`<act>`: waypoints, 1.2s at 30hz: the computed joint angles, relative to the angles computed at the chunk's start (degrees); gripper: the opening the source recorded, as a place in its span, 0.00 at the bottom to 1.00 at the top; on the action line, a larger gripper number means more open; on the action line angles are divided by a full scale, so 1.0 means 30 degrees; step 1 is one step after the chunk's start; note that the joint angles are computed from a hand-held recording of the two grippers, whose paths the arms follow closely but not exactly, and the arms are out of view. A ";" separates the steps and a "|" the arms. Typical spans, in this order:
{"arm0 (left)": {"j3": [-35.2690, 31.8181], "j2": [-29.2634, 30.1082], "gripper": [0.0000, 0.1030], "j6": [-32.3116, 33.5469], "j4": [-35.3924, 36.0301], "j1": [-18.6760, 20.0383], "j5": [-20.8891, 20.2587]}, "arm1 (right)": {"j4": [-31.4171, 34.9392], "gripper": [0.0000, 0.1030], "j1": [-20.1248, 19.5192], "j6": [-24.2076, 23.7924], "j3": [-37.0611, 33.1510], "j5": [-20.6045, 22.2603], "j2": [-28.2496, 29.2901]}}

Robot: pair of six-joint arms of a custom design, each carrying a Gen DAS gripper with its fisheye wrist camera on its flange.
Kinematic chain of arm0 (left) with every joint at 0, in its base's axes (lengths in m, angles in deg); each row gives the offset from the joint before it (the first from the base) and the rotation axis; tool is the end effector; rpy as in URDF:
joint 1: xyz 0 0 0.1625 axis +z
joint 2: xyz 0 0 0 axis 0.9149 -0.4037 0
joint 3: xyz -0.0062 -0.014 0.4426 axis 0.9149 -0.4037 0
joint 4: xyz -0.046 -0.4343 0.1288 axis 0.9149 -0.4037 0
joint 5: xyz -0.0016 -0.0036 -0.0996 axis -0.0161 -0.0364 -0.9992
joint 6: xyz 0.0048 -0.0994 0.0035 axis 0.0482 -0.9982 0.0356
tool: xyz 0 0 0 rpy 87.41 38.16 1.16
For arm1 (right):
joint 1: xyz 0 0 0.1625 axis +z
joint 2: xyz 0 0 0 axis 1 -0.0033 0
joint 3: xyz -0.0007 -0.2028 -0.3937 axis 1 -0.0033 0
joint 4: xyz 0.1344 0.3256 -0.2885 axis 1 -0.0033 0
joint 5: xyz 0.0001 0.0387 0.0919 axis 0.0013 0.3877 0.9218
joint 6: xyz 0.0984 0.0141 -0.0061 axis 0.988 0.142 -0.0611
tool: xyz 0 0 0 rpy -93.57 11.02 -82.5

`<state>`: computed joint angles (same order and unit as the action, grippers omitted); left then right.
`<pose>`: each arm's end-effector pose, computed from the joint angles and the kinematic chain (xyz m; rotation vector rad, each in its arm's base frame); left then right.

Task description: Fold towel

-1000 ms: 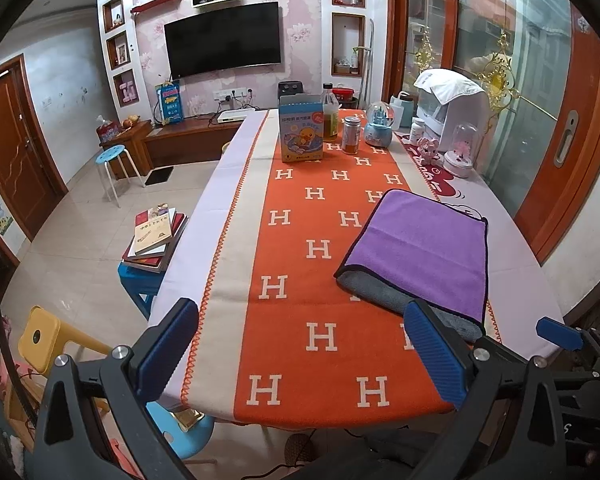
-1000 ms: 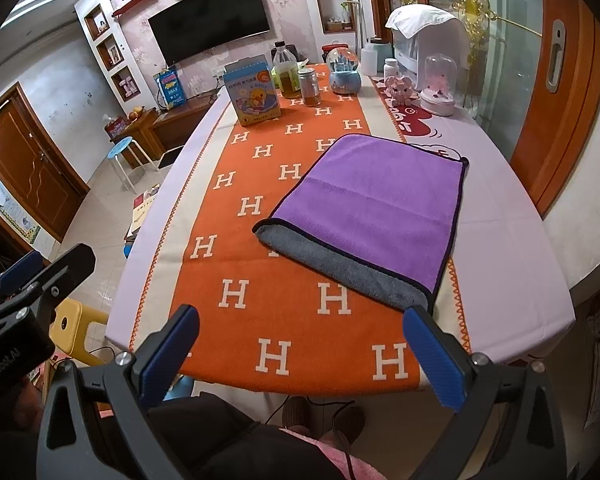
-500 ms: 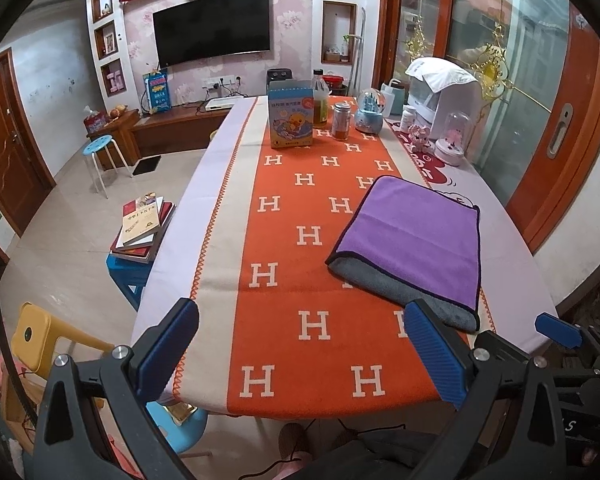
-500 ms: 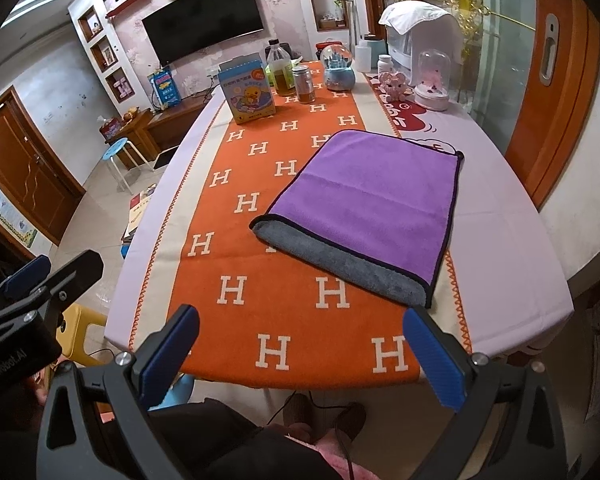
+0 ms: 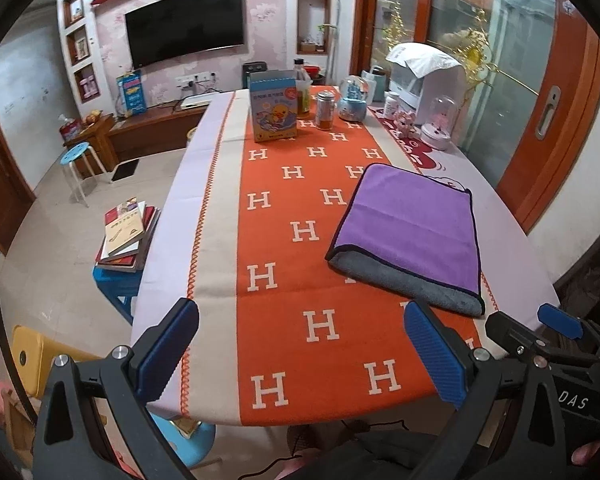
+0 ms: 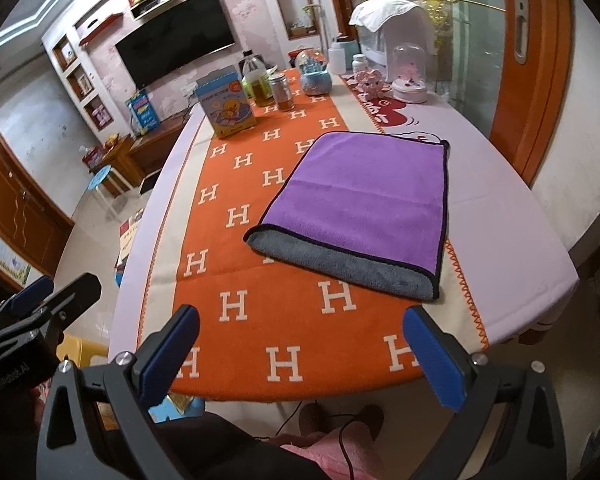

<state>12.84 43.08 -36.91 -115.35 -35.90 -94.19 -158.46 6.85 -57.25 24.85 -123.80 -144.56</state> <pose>-0.5087 -0.5505 0.1109 0.0369 2.1705 -0.9116 0.1614 -0.5925 0.4345 0.5218 -2.5241 0.6218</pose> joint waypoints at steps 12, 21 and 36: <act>0.0495 0.0074 0.99 0.6333 -0.5071 0.0883 -0.0885 | -0.3048 0.98 -0.0172 0.0943 0.0951 -0.1283 -0.0099; -0.1054 0.1285 0.99 0.8612 -0.5538 0.1876 -0.1809 | -0.5092 0.98 -0.1013 -0.0130 0.0689 -0.1740 0.0289; -0.4534 0.4136 0.99 1.3533 -0.6666 0.3796 -0.2472 | -0.4183 0.96 -0.2972 -0.2259 -0.1393 -0.0341 0.2120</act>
<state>-0.76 55.49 3.69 -135.35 -24.51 -101.60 -171.01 -2.07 -64.03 20.67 -124.83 -138.20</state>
